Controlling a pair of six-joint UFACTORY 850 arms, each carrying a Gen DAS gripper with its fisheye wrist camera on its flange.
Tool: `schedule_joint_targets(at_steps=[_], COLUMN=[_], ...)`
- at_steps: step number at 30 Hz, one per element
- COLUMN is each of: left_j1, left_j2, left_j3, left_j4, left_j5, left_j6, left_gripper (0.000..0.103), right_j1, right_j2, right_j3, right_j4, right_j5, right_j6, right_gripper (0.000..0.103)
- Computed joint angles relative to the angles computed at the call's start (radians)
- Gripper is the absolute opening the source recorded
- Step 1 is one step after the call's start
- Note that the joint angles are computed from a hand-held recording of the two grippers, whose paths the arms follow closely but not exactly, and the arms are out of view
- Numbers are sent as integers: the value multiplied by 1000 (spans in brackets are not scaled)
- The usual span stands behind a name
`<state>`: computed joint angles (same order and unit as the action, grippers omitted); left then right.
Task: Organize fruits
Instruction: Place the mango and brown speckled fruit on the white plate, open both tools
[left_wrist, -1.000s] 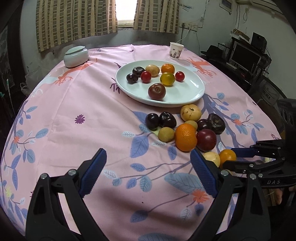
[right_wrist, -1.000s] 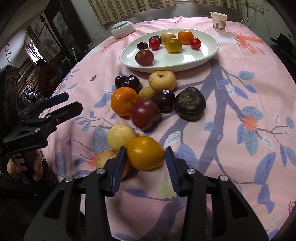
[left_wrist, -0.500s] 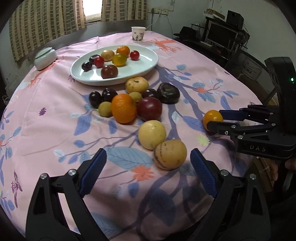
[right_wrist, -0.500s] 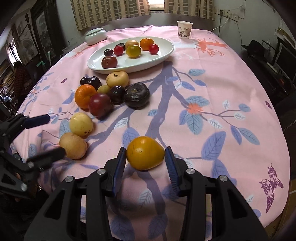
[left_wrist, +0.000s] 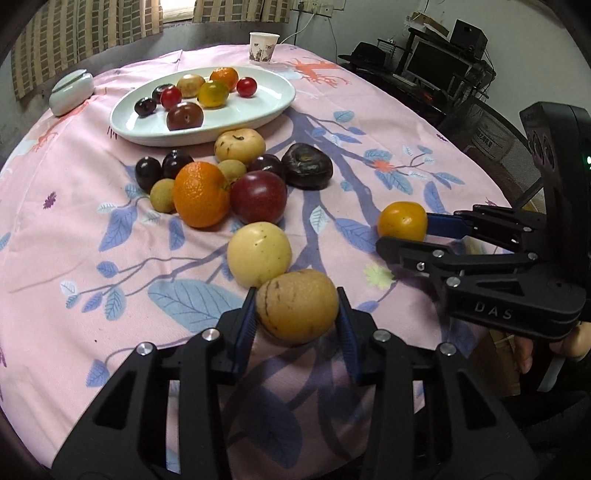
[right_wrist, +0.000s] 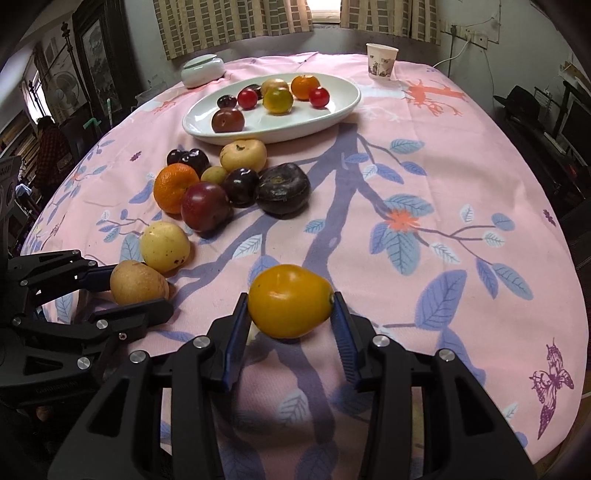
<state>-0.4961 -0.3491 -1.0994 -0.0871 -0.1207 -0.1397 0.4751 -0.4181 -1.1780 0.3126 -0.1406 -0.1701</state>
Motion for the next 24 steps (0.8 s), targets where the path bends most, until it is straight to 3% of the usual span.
schedule_joint_targets(at_steps=[3,9,15,24], left_j1=[-2,21,54,103], left_j2=[7,37,69,73], left_j3=[2,27,51,45], left_j4=[103,102,255,114], left_j5=[-1,18,33,41], left_j6=[-94,-104,-271,-136], left_gripper=[41,41,41,41], right_j1=[-3,3,20,34], right_j2=[8,2,-15,-49], right_j3=[3,-14,-52,-122], right_j4=[-27,-78,-137,-170], right_j5=[6,-7,-21,-50], right_j6=[37,98,153,184], right_gripper=[44,44,44,44])
